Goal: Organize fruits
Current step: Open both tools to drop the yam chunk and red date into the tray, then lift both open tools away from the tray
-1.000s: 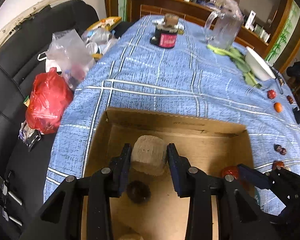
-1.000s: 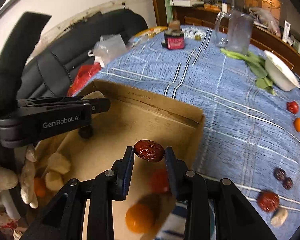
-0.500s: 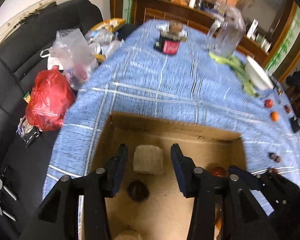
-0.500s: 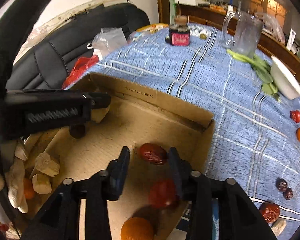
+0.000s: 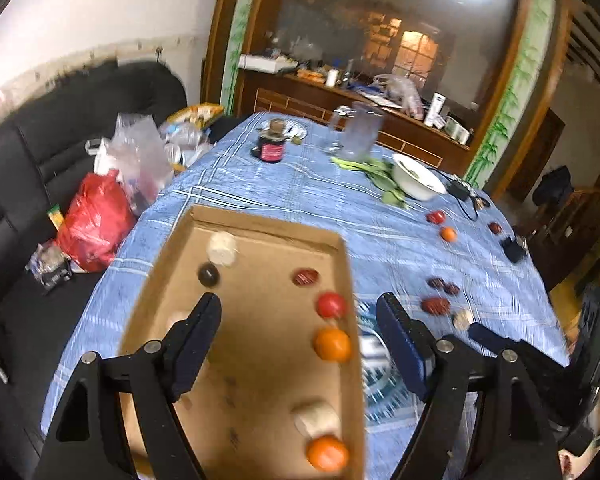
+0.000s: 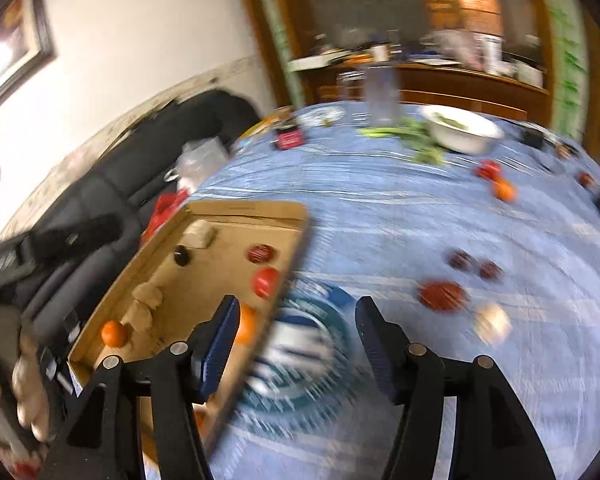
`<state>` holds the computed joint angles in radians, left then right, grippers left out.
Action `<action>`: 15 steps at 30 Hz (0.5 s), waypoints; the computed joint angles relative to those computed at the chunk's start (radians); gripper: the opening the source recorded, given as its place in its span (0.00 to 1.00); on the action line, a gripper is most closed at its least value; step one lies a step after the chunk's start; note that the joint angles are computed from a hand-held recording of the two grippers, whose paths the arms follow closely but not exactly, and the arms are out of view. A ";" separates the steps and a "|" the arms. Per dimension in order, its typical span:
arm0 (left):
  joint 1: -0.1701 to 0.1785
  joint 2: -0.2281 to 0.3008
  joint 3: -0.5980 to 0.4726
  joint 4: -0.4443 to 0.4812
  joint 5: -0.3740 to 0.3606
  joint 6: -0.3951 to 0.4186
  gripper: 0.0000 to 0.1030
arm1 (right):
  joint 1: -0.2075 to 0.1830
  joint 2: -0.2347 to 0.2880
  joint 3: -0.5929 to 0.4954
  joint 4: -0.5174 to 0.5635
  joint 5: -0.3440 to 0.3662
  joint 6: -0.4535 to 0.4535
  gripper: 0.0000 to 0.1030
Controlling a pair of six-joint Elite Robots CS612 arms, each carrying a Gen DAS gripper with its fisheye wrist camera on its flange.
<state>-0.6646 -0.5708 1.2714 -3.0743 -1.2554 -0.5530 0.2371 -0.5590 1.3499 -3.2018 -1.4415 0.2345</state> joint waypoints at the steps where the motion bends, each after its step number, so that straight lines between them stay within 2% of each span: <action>1: -0.017 -0.004 0.018 -0.024 0.019 0.005 0.77 | 0.001 -0.013 0.037 -0.029 -0.050 0.036 0.63; 3: -0.041 -0.012 0.052 -0.075 0.039 0.000 0.77 | 0.012 -0.037 0.120 -0.098 -0.199 0.129 0.63; 5: -0.060 -0.024 0.083 -0.110 0.071 -0.027 0.77 | 0.022 -0.052 0.190 -0.162 -0.290 0.213 0.65; 6: -0.066 -0.029 0.094 -0.118 0.087 -0.034 0.77 | 0.028 -0.059 0.225 -0.188 -0.312 0.244 0.70; 8: -0.080 -0.041 0.111 -0.126 0.130 -0.030 0.77 | 0.038 -0.067 0.265 -0.211 -0.308 0.249 0.74; 11: -0.094 -0.059 0.134 -0.153 0.168 -0.014 0.77 | 0.061 -0.072 0.286 -0.206 -0.309 0.170 0.74; 15: -0.114 -0.084 0.162 -0.218 0.201 0.049 0.77 | 0.077 -0.077 0.306 -0.266 -0.371 0.161 0.74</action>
